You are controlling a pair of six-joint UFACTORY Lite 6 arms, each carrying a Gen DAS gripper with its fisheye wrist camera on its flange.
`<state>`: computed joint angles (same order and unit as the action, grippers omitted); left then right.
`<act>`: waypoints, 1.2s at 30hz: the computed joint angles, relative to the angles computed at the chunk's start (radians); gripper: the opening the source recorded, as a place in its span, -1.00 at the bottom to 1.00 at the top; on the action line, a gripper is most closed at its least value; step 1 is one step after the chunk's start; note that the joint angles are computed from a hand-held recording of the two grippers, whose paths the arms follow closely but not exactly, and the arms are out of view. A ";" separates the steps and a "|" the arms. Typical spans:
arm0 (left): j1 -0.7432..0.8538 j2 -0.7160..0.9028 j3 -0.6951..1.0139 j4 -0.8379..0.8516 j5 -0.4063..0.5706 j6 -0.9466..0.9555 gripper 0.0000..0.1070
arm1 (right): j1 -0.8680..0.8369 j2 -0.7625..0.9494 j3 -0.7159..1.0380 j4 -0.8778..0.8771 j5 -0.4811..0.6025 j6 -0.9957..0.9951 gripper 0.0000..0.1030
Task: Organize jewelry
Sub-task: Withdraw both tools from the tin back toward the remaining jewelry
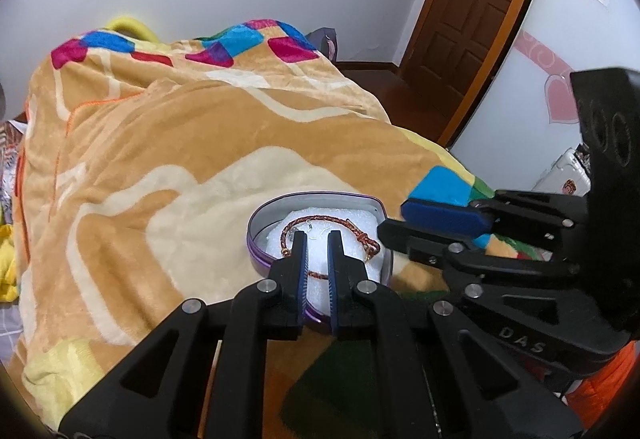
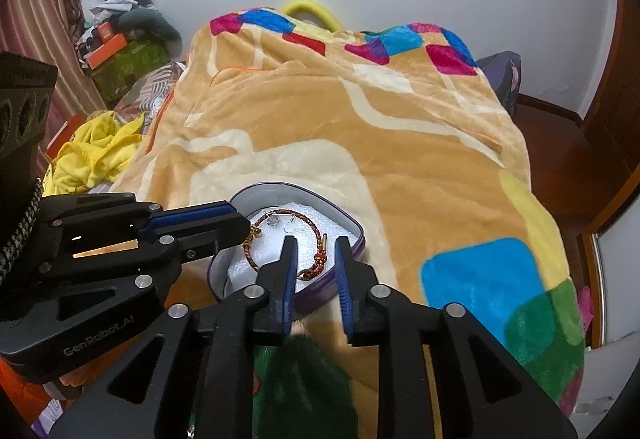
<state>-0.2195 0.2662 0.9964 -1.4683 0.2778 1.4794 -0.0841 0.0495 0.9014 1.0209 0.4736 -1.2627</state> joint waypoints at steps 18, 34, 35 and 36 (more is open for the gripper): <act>-0.066 -0.512 -0.300 0.529 -0.088 -0.544 -0.51 | -0.081 -0.459 -0.205 -0.097 0.100 0.118 -0.34; -0.163 -0.852 -0.512 1.185 -0.037 -1.251 -0.17 | -0.306 -0.806 -0.381 -0.147 0.305 0.143 -0.33; -0.164 -0.853 -0.522 1.185 -0.035 -1.252 -0.17 | -0.324 -0.810 -0.392 -0.144 0.315 0.133 -0.33; -0.167 -0.855 -0.532 1.186 -0.034 -1.256 -0.17 | -0.339 -0.819 -0.401 -0.146 0.325 0.131 -0.33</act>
<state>-0.3861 -0.5883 0.4641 -0.2819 0.2442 0.2237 -0.4233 -0.7698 0.5000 0.8745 0.7982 -1.1317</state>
